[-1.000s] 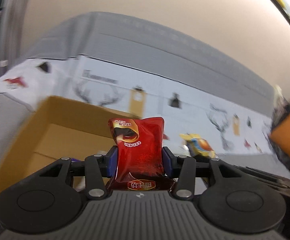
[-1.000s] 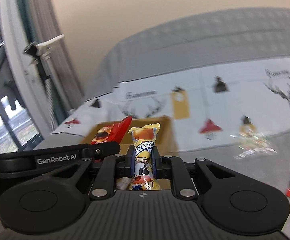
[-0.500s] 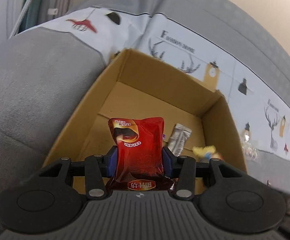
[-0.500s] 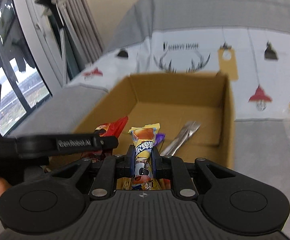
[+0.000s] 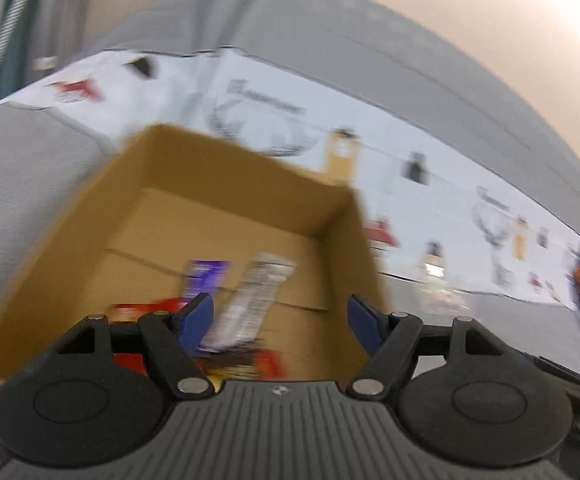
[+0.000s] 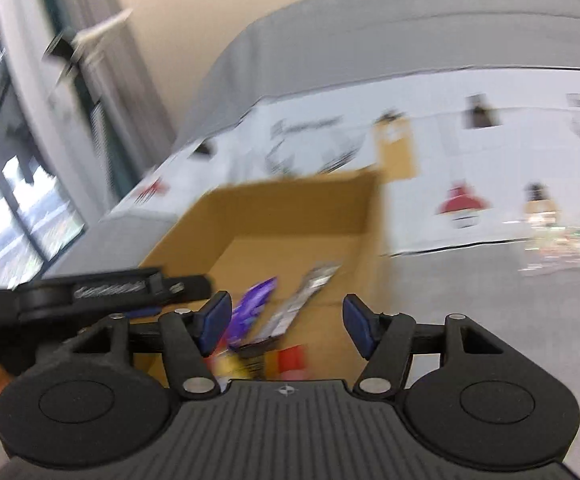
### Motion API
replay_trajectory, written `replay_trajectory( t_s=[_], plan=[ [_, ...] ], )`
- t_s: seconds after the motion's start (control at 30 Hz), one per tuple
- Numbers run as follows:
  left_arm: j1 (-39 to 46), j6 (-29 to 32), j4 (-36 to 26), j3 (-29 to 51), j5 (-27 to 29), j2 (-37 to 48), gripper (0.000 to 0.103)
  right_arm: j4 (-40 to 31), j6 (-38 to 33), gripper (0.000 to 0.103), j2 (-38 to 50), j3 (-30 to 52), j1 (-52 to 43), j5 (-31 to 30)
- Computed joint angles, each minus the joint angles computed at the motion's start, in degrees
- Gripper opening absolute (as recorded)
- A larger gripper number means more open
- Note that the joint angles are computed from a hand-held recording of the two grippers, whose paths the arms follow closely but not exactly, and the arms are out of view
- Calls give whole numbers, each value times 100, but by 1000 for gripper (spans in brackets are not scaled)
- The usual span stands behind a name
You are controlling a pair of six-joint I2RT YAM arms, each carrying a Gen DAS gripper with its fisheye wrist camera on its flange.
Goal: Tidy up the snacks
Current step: 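Move the left tool to the clear candy bag while the right grasps the coffee stick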
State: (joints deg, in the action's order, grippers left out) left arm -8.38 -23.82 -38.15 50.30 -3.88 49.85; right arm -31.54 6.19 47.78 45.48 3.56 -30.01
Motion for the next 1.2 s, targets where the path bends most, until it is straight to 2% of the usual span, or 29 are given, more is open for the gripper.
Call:
replay_trajectory(
  t_s=[0.1,0.2,0.27,0.33,0.4,0.47,0.5,0.57,0.63,0.7,0.77,0.8,0.83,0.9,0.93,0.97,1.0,1.07,1.1,1.13,1.17,1.2],
  plan=[
    [-1274,-376,324,159,-630,376,80,-369,-1049,66,-49,-116,-1794,-932],
    [-2262,-495,736,428,-1088,1068,83,-561,-2288,66,529,-124,-3480,-1635],
    [-2690,-474,1037,651,-1347,1646,86,-394,-2790,66,1123,-98,-4193,-1898],
    [-2947,-450,1256,949,-1434,2311,86,89,-3045,68,1806,-98,-4662,-1963],
    [-2943,-489,1445,1382,-1254,3153,87,873,-3116,75,2550,-131,-4896,-1842],
    [-2815,-545,1617,1930,-923,4095,87,1347,-3165,75,3384,70,-4952,-1506],
    [-2753,-492,1735,2249,-823,4618,87,1395,-3124,75,3786,268,-4935,-1423],
    [-2607,-285,1844,2965,-775,5635,87,1199,-2992,75,4542,831,-5013,-1682],
    [-2479,-240,1532,4097,-698,6811,87,1389,-2742,75,4878,1081,-4932,-1794],
    [-2279,-359,1114,5121,-473,7736,87,1673,-2524,75,5035,1178,-4706,-1437],
    [-2084,-586,782,5967,-311,8440,89,1603,-2410,75,5260,1386,-4415,-1044],
    [-2030,-613,948,6072,-332,8593,93,1528,-2499,75,5350,1451,-4254,-737],
    [-2020,-563,1087,6134,-411,8669,95,1464,-2558,75,5467,1553,-4108,-501],
    [-2057,-218,705,6837,-607,9107,94,1287,-2714,75,5637,1689,-3854,-267],
    [-2116,-56,615,7022,-791,9229,86,1386,-2835,76,5601,1605,-3766,-114],
    [-2182,137,731,6985,-972,9246,66,1575,-2970,76,5541,1481,-3651,65],
    [-2204,314,967,6792,-913,9161,58,1693,-3078,77,5511,1406,-3549,217],
    [-2196,430,1033,6660,-805,9060,19,1923,-3206,76,5423,1225,-3435,426],
    [-2153,438,1135,6499,-621,8971,14,2012,-3243,68,5351,1140,-3410,499],
    [-2111,402,1235,6303,-448,8858,11,2018,-3337,33,5297,1103,-3450,389],
    [-2084,366,1305,6104,-337,8734,10,1842,-3405,13,5314,1192,-3508,173],
    [-2076,351,1364,5880,-308,8587,10,1737,-3373,10,5329,1234,-3545,95]
  ],
)
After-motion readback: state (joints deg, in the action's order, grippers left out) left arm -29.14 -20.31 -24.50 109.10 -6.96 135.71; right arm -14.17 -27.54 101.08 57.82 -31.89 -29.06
